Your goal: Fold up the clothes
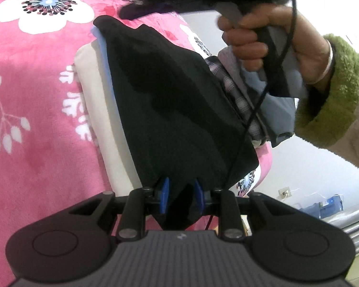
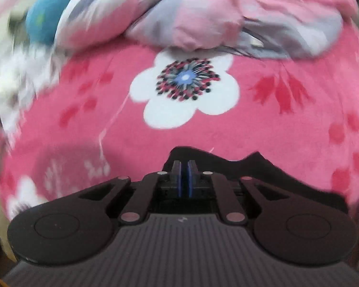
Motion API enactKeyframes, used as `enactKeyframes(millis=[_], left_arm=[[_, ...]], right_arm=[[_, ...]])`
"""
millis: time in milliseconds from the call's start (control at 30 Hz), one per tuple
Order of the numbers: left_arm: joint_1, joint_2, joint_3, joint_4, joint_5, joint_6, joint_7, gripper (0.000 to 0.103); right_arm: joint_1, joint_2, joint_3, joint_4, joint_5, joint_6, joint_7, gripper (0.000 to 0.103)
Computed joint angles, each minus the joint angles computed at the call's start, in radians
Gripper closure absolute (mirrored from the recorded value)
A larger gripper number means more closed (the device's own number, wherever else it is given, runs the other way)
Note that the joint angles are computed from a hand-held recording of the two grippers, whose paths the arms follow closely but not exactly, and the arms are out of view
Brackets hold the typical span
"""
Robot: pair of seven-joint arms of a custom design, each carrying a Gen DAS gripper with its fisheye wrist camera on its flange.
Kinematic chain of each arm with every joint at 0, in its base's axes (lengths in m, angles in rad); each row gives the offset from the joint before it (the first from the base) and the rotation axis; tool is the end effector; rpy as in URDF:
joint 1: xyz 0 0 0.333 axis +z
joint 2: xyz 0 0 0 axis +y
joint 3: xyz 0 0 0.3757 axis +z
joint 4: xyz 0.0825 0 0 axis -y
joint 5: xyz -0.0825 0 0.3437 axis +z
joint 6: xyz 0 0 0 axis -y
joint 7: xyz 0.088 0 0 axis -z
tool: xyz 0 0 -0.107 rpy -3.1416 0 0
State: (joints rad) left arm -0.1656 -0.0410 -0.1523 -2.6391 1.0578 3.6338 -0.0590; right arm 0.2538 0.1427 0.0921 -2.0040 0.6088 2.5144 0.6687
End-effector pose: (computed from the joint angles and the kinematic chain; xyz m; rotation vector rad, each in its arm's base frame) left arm 0.3416 -0.2306 0.4468 2.0484 -1.8058 1.2705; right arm 0.5557 0.1921 0.5059 -2.3890 0.9540 -0.1155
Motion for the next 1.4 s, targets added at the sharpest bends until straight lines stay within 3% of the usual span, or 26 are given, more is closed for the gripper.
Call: enactKeyframes(millis=[67, 200, 267, 333, 500, 567, 733, 833, 900, 1000, 1067, 1133, 1267, 1333, 1400], left_arm=[[0.000, -0.002, 0.000, 0.000, 0.002, -0.003, 0.004, 0.078], [0.000, 0.003, -0.004, -0.002, -0.019, -0.001, 0.031, 0.078], [0.000, 0.002, -0.006, -0.011, -0.040, 0.005, 0.048, 0.078], [-0.001, 0.001, -0.007, -0.019, -0.059, 0.012, 0.064, 0.078], [-0.001, 0.004, -0.005, -0.025, -0.068, 0.025, 0.079, 0.078], [0.001, 0.006, -0.005, -0.025, -0.066, 0.030, 0.081, 0.078], [0.005, 0.012, -0.006, -0.025, -0.059, 0.041, 0.086, 0.078], [0.010, 0.016, -0.006, -0.024, -0.053, 0.051, 0.085, 0.078], [0.012, 0.019, -0.008, -0.026, -0.052, 0.057, 0.088, 0.078], [0.017, 0.022, -0.008, -0.020, -0.033, 0.061, 0.084, 0.078], [0.021, 0.023, -0.007, -0.010, -0.005, 0.057, 0.074, 0.078], [0.024, 0.026, -0.007, 0.001, 0.018, 0.052, 0.072, 0.078], [0.029, 0.028, -0.008, 0.018, 0.057, 0.046, 0.054, 0.078], [0.032, 0.031, -0.009, 0.020, 0.059, 0.051, 0.053, 0.078], [0.035, 0.035, -0.009, 0.014, 0.048, 0.062, 0.063, 0.078]], right_arm=[[0.030, -0.004, 0.014, -0.027, -0.042, 0.066, -0.013, 0.084], [0.100, 0.029, -0.004, -0.047, -0.268, 0.186, 0.113, 0.084], [0.105, 0.027, -0.011, -0.047, -0.309, 0.195, 0.174, 0.097], [0.109, 0.026, -0.018, -0.047, -0.353, 0.203, 0.236, 0.100], [0.055, 0.061, 0.025, -0.016, -0.164, 0.206, 0.265, 0.101], [0.007, 0.091, 0.067, 0.002, 0.013, 0.203, 0.210, 0.099], [-0.055, 0.085, 0.078, 0.040, 0.280, 0.202, 0.171, 0.099], [-0.070, 0.013, 0.037, 0.013, 0.268, 0.143, 0.128, 0.097], [-0.084, -0.016, 0.001, 0.010, 0.212, 0.015, 0.127, 0.097], [-0.079, -0.016, -0.031, -0.002, 0.118, -0.069, 0.179, 0.097], [-0.070, 0.026, -0.042, 0.000, 0.081, -0.033, 0.241, 0.097], [-0.072, 0.092, -0.041, 0.022, 0.118, 0.075, 0.279, 0.102], [-0.052, 0.159, -0.054, 0.055, 0.088, 0.313, 0.410, 0.097], [-0.098, 0.113, -0.018, 0.029, 0.120, 0.332, 0.381, 0.097], [-0.102, 0.029, -0.036, -0.038, 0.053, 0.300, 0.382, 0.097]])
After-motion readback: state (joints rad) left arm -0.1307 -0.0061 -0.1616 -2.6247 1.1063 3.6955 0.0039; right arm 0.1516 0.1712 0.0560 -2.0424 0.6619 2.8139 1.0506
